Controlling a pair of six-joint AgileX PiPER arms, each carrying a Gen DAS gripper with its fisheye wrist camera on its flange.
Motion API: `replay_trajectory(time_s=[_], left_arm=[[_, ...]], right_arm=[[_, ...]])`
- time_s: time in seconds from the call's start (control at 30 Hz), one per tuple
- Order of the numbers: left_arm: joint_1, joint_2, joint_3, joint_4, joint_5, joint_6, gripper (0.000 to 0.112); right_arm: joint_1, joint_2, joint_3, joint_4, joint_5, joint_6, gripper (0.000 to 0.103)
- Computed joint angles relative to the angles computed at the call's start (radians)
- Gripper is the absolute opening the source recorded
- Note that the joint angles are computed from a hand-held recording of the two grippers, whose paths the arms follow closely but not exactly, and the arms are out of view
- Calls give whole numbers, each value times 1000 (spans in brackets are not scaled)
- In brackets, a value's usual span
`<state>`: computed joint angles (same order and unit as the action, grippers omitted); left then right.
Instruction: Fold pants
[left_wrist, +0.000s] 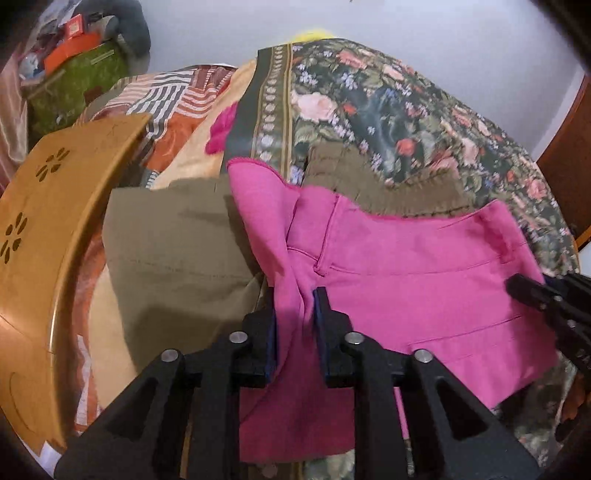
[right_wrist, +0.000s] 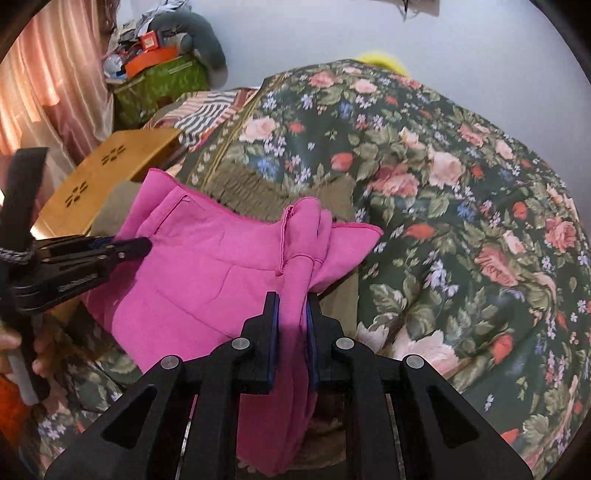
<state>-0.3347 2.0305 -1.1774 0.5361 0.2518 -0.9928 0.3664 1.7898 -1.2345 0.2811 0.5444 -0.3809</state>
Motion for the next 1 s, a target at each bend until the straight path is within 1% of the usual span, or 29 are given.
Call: replay_trajectory(time_s=[0.03,0.07,0.1,0.17,0.23,0.3,0.33,0.4,0.43,0.47,0.5,0.53,0.6,0.63,0.67,0.7,0.73,0.8,0.83,0.9,1.0], left_arm=[[-4,-4,13,62,0,-66,30],[-3,-11,26,89,1,-97,37],[2,-24,44,75,-2,-92,39],[20,-57,93,-4,-36,-27,40],[23,-92,140,36,-31,-61,40],[12,-128,181,143,3,-160,40],[10,-140,195,171,18,-185,40],[16,-168,229,135,27,-142,40],[12,-181,239,148,47,-152,40],[-3,-198,249,191,90,-193,40],[-12,-207,250,201,123,-207,40],[-18,-219,252,186,153,-201,40],[-18,-284,284,103,159,-134,40],[-32,-328,303,97,168,-137,40],[-50,-366,314,104,185,-148,39],[-79,-414,326,120,210,-169,40],[-113,-465,335,133,237,-185,40],[-198,-570,338,149,308,-213,40],[-266,-638,332,164,367,-237,40],[-371,-711,302,194,465,-281,40],[-611,-811,228,304,673,-402,40]], right_arm=[[-4,-2,6,-4,-5,0,14],[-12,-14,22,4,-5,-8,16],[-19,-11,19,13,2,-17,19],[-36,-25,32,26,13,-34,21],[-47,-49,48,21,25,-32,22],[-51,-65,52,-15,37,2,29],[-53,-77,59,-22,39,9,30],[-67,-114,83,-11,54,0,31],[-71,-130,91,-19,64,7,31],[-75,-151,103,-25,74,12,31],[-82,-181,119,-20,84,4,31],[-88,-199,128,-12,90,-4,31],[-98,-263,153,0,112,-13,31],[-102,-293,161,10,122,-19,32],[-107,-329,170,20,135,-24,36],[-111,-370,176,29,150,-27,44],[-113,-415,184,38,159,-29,46],[-114,-502,196,52,172,-35,47],[-114,-538,193,55,187,-34,47],[-113,-619,180,61,226,-25,47],[-123,-751,158,88,278,-20,48]])
